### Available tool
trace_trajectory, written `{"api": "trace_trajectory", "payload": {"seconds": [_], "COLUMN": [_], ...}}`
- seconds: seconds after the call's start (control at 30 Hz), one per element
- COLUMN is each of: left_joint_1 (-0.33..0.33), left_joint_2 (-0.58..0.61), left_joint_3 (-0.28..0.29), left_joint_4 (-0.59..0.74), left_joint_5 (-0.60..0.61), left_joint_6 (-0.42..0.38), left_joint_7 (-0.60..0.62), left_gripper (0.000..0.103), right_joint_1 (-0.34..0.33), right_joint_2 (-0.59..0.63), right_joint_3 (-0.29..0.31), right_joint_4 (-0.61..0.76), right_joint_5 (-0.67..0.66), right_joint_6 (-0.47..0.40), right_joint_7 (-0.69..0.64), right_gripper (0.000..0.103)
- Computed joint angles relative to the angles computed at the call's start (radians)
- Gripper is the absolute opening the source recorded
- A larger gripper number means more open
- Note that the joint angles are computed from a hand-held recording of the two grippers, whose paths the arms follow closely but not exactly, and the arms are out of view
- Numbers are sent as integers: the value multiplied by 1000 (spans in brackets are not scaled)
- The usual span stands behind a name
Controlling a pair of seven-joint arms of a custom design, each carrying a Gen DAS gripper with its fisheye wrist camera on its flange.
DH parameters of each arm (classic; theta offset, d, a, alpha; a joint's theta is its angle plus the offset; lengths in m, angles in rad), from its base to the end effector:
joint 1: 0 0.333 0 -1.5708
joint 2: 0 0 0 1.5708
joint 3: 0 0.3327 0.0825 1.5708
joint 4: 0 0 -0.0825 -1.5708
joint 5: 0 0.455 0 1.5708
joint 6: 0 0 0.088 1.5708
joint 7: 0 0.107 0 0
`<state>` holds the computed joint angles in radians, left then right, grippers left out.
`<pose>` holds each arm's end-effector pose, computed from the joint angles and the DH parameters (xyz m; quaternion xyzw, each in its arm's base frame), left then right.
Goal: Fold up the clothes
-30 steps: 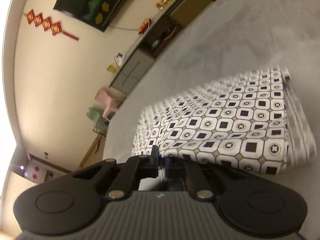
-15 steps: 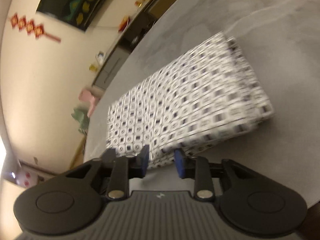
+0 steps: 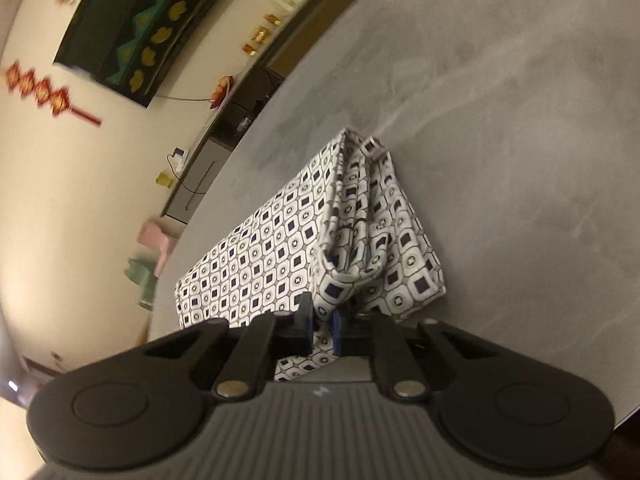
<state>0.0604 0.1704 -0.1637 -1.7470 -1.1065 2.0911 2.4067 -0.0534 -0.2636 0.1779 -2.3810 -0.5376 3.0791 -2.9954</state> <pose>0.7001 -0.1102 0.5080 0.4722 -0.7300 0.4758 0.1328 0.5476 0.1151 0.5065 -0.2260 0.8555 -0.0973 0.4557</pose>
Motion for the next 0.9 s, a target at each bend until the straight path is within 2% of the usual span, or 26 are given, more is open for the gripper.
{"api": "trace_trajectory", "payload": {"seconds": [0.2,0.23,0.3,0.37,0.5,0.6,0.73,0.87,0.9], "left_joint_1": [-13,-14,-16,-18,-24,-23,-35,-35,-34], "left_joint_2": [-17,-16,-20,-31,-73,-92,-75,-57,-52], "left_joint_3": [0,0,0,0,2,15,23,19,19], "left_joint_4": [-36,-36,-41,-55,-97,-107,-93,-87,-82], "left_joint_5": [24,28,34,34,-25,-66,10,25,26], "left_joint_6": [36,36,37,44,67,25,16,9,5], "left_joint_7": [98,104,124,147,245,303,261,242,237], "left_gripper": [0,0,0,0,0,0,0,0,0], "right_joint_1": [60,55,13,-45,-118,-116,-39,3,11], "right_joint_2": [-2,-3,-7,-12,-32,-36,-21,-25,-26], "right_joint_3": [-47,-46,-21,25,91,100,38,6,8], "right_joint_4": [-11,-20,-42,-48,-32,10,39,47,61], "right_joint_5": [60,69,73,51,-39,-141,-154,-191,-207], "right_joint_6": [-39,-20,31,42,-5,-89,-198,-310,-372], "right_joint_7": [-70,-55,3,42,81,61,4,28,34], "right_gripper": [8,8,9,9,13,13,14,28,29]}}
